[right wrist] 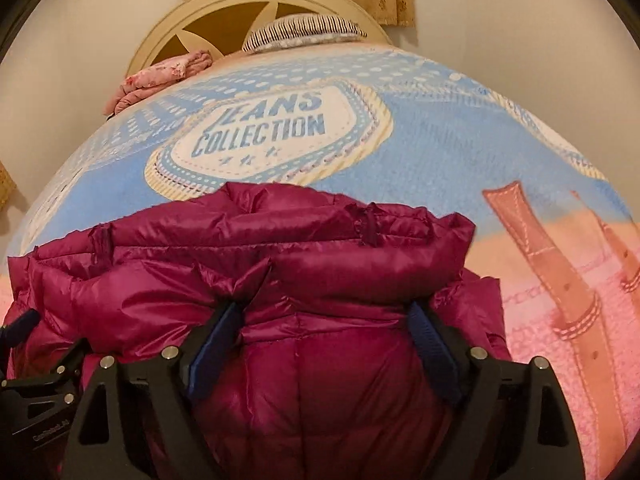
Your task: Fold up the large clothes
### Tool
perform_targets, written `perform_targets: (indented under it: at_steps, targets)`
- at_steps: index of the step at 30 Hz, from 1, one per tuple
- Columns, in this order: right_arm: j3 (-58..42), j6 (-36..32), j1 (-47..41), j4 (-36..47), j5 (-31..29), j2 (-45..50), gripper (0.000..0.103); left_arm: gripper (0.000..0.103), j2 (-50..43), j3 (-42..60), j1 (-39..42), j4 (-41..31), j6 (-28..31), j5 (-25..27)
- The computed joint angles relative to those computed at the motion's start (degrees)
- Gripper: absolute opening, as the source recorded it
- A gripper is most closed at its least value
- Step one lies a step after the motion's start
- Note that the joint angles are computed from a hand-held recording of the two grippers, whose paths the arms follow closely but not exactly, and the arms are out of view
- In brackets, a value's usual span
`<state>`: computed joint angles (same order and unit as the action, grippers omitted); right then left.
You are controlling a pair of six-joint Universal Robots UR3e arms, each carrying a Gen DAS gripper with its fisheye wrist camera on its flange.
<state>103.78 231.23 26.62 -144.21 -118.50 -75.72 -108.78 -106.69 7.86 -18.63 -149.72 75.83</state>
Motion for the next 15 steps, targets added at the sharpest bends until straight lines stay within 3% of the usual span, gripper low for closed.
perform_targets:
  at_steps: [2,5,9,11,15]
  targets:
    - [-0.80,-0.31,-0.33,0.49,0.10,0.92,0.088,0.103,0.52,-0.09,-0.04,-0.93,0.08,-0.04]
    - [-0.54,-0.04,0.19,0.11,-0.14,1.20,0.089,0.103,4.82,-1.42,3.85,-6.37,2.20,-4.54]
    - [0.54,-0.42,-0.18,-1.59,0.33,0.92,0.090,0.103,18.92,-9.58,18.80,-13.27,12.08,-17.66]
    - [0.26,-0.48,-0.14,-1.27,0.25,1.03,0.090,0.103,24.70,-11.57,28.48,-19.98,18.91,-22.87]
    - [0.65,-0.47,-0.08,-1.64,0.21,0.82,0.090,0.103,26.53,-11.32,41.80,-30.66,28.39,-27.80]
